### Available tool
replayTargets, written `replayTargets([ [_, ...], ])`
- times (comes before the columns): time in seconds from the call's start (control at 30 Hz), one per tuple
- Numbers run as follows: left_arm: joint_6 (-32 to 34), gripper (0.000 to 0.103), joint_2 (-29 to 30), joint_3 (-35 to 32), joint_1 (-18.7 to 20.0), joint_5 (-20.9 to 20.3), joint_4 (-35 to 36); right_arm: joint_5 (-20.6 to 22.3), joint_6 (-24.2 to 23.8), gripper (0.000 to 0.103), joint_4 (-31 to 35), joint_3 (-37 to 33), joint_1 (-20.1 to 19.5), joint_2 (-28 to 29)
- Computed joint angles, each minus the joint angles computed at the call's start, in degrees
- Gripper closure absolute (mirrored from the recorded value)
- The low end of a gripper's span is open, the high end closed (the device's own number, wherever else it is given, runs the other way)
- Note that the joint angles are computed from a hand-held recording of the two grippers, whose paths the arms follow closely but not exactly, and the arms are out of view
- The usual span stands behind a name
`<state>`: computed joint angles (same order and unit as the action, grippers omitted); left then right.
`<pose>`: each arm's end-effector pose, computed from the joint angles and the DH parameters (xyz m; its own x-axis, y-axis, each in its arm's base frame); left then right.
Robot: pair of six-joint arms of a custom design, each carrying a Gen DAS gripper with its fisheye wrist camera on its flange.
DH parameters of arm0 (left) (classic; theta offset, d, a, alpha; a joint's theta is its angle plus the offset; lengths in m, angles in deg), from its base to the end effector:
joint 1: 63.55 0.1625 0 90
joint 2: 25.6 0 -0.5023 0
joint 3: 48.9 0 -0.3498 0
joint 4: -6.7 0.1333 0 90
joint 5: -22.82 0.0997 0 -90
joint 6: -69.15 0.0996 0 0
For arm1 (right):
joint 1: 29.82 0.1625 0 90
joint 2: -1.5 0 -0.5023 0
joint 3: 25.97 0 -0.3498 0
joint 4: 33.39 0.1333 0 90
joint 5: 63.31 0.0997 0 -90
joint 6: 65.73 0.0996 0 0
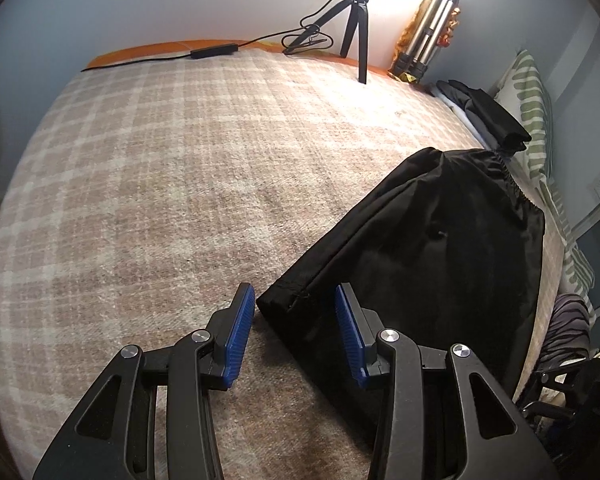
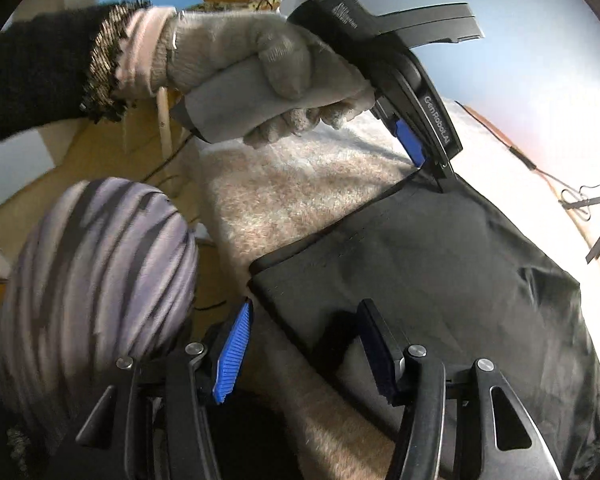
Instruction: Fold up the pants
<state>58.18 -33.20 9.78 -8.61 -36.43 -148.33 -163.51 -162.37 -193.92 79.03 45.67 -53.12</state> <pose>-0.3289 -0.7893 -0.1023 -0.8662 0.2344 -0.4413 0.4000 0.8546 -0.3311 -0.0487 -0.6498 0.2449 -0.1252 -0.9381 0.3229 -0.9584 0.1985 0.2050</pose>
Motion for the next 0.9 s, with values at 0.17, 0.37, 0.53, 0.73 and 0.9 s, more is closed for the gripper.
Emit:
replayTargets([
  [0.17, 1.01, 0.063, 0.14, -0.22, -0.02, -0.14, 0.1, 1.35, 2.2, 0.057, -0.4, -0.02, 0.5, 0.95],
  [0.37, 1.5, 0.087, 0.54, -0.94, 0.12, -0.09, 0.28, 1.87, 5.84, 0.072, 1.23, -1.27, 0.65, 1.15],
  [0.53, 2.23, 0.096, 1.12, -1.82, -0.06, 0.07, 0.34, 2.26, 6.24, 0.095, 1.01, -0.94, 0.76, 0.94],
  [0.73, 0.08, 0.096, 0.21, -0.2, -0.04, -1.35, -5.13, 6.38, 8.89, 0.1, 4.42, -0.92, 0.42, -2.0],
  [0.9, -0.47, 0.096, -0.27, 0.76, -0.58, -1.22, -8.32, 9.61, 11.73, 0.101, 8.36, -2.17, 0.32, -3.34],
])
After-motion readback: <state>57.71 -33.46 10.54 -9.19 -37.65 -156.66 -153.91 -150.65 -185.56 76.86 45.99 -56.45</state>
